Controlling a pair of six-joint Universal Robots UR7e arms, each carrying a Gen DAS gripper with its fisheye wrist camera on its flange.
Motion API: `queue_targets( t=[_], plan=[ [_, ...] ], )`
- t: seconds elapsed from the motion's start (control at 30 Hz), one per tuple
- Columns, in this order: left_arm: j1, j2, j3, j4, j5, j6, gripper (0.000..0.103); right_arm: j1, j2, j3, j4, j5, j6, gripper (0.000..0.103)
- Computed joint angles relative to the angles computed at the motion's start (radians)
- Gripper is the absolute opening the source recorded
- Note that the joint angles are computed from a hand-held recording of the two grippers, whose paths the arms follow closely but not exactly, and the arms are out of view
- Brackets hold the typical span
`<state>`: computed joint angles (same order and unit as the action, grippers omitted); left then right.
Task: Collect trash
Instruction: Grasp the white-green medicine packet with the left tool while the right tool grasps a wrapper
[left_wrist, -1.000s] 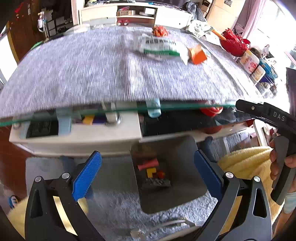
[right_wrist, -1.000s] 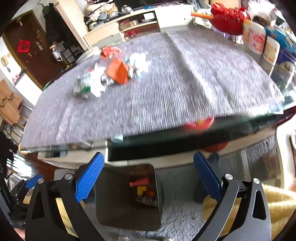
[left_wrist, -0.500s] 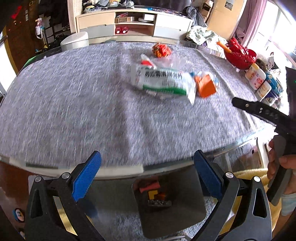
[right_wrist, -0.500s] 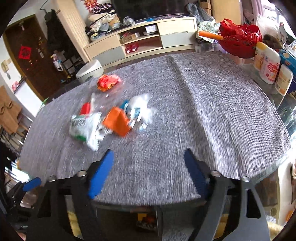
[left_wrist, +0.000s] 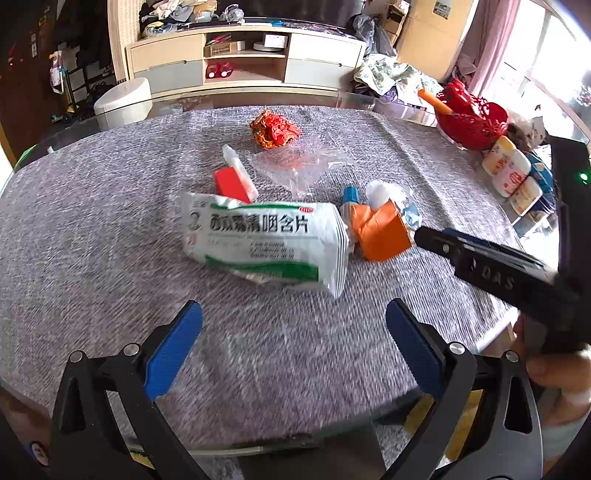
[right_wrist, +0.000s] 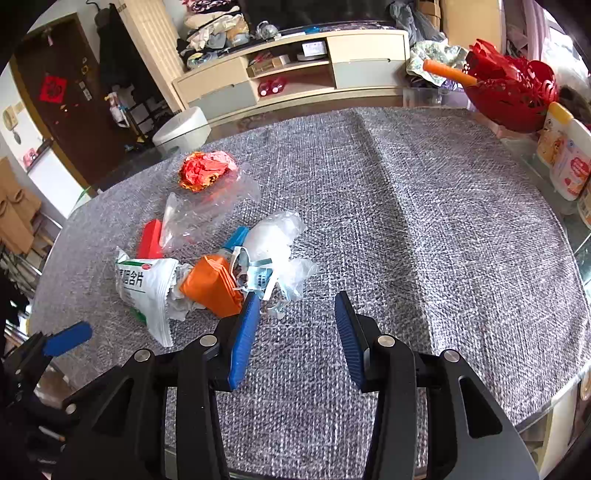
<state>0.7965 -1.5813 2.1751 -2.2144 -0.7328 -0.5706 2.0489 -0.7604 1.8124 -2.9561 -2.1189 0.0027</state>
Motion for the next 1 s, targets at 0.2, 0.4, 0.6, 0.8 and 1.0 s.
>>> queue_targets(
  t=[0.2, 0.4, 0.6, 0.8, 1.0],
  plan=[
    [0.037, 0.075, -0.028, -0.053, 0.006, 0.038, 0.087, -0.009, 0.026, -0.027, 0.026, 0.028, -0.018, 0.044],
    [0.071, 0.101, -0.046, -0.053, 0.019, 0.044, 0.082, -0.016, 0.042, -0.048, 0.024, 0.041, -0.03, 0.036],
    [0.096, 0.089, -0.046, -0.078, 0.009, 0.063, 0.061, -0.011, 0.046, -0.054, 0.029, 0.045, -0.055, 0.017],
    [0.104, 0.054, -0.035, -0.09, -0.009, 0.068, 0.042, -0.009, 0.039, -0.042, 0.018, 0.049, -0.067, 0.012],
    [0.102, -0.008, -0.005, -0.096, -0.026, 0.066, 0.029, -0.002, 0.02, -0.016, 0.006, 0.047, -0.069, 0.011]
  ],
)
